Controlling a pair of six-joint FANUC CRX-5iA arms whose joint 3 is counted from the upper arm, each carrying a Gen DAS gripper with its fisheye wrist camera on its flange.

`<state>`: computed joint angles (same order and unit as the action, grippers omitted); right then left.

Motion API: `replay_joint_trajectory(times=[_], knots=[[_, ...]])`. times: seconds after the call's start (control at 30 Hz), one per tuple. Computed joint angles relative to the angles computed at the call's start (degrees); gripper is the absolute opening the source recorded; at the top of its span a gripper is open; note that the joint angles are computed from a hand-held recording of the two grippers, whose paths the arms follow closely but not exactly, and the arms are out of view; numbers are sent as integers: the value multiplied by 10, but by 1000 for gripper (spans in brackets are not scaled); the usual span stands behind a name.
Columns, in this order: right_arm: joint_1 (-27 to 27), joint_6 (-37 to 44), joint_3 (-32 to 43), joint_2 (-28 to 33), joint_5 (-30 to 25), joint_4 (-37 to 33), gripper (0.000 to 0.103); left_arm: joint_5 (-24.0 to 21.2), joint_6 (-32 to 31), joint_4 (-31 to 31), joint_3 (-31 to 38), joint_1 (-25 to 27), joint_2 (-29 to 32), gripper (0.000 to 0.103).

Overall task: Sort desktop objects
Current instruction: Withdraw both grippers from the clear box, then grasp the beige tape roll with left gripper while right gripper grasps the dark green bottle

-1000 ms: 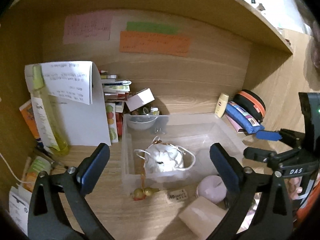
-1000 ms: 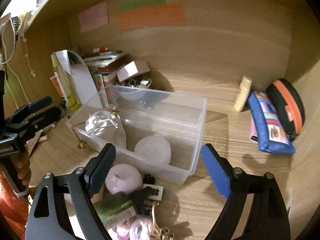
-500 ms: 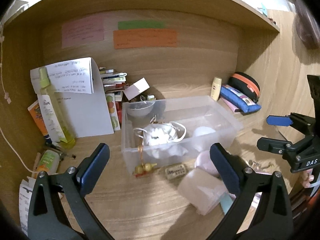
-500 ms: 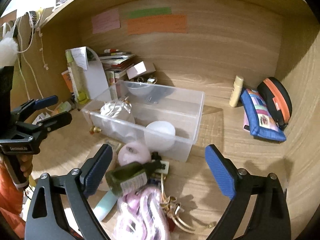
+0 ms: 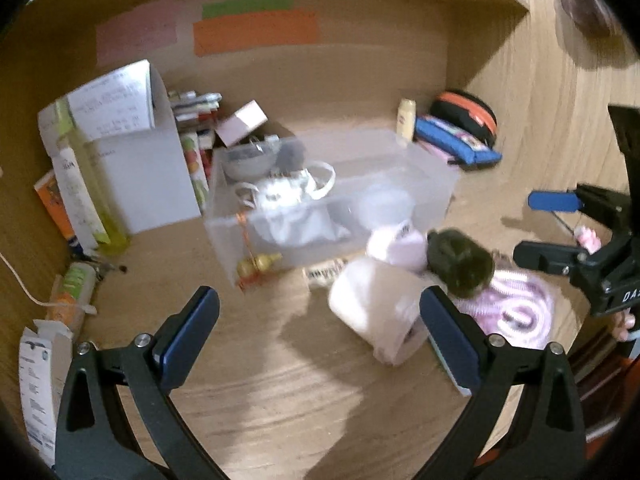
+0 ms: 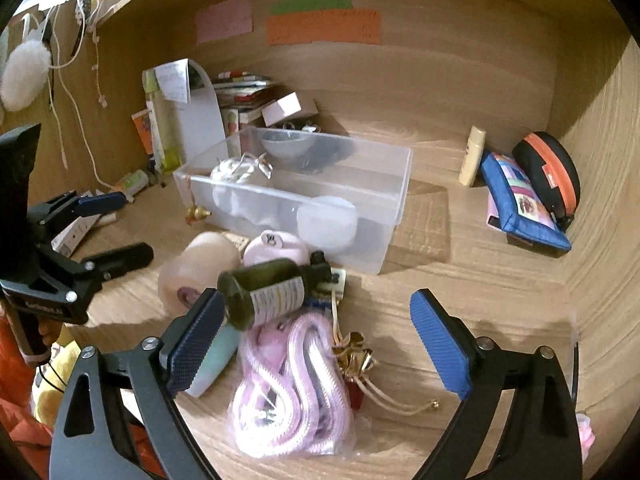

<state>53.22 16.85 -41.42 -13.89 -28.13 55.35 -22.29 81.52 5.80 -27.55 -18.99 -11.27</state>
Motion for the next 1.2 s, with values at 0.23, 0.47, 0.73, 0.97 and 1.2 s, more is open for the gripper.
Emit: replay_joint_trajectory(times=[0.23, 0.47, 0.73, 0.97, 1.2], knots=[[3, 62, 13, 19, 18, -47, 93, 0, -151, 142, -13, 3, 45, 102], [-7, 120, 34, 46, 44, -83, 92, -9, -293, 282, -14, 2, 89, 102], [-19, 291, 95, 77, 55, -263, 79, 7, -373, 368, -27, -9, 109, 94], [-28, 343, 115, 90, 65, -320, 61, 26, -459, 482, -59, -18, 101, 72], [-25, 280, 91, 78, 76, -251, 55, 43, -436, 471, -65, -18, 95, 70]])
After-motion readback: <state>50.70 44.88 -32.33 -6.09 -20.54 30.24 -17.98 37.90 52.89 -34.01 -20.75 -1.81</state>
